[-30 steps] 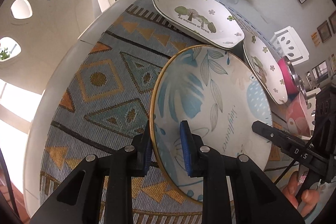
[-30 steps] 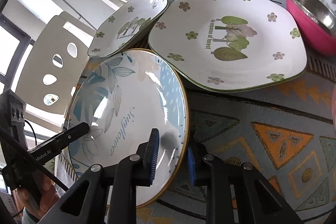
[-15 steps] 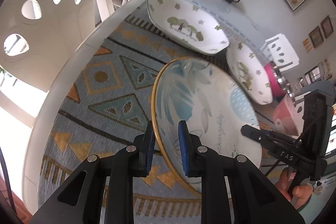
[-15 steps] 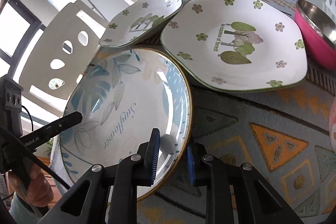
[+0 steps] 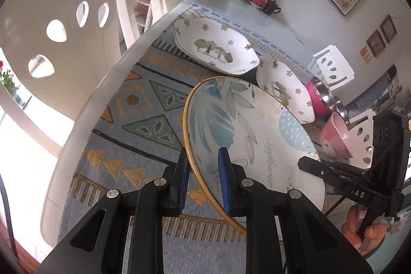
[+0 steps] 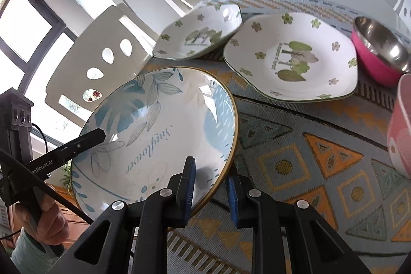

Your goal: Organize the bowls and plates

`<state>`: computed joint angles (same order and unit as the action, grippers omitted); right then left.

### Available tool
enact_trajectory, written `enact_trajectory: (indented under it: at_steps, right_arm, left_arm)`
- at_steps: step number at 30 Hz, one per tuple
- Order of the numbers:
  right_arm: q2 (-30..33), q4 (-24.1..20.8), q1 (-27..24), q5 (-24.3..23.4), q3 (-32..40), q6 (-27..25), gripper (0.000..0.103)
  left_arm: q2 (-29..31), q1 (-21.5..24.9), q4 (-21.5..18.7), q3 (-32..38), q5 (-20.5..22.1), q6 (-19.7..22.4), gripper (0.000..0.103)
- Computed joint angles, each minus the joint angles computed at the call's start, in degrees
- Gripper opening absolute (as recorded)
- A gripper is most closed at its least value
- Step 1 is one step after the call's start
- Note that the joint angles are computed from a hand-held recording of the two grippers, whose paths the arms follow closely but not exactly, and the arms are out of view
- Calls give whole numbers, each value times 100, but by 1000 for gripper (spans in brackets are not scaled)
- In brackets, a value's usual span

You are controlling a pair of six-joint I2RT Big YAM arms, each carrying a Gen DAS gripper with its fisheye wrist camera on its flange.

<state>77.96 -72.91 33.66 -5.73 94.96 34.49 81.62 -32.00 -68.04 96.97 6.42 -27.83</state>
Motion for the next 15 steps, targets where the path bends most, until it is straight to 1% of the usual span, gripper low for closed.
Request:
enact_trajectory:
  at_steps: [5, 10, 15]
  right_arm:
    - [-140, -87, 229, 231, 22, 244, 22]
    - [-306, -62, 402, 307, -254, 588, 22]
    - [-401, -93, 499, 439, -553, 828, 22]
  left_arm:
    - [-211, 18, 34, -128, 92, 64, 18]
    - [-303, 3, 92, -366, 183, 127, 18]
    - [-270, -50, 170, -629, 261, 234, 18]
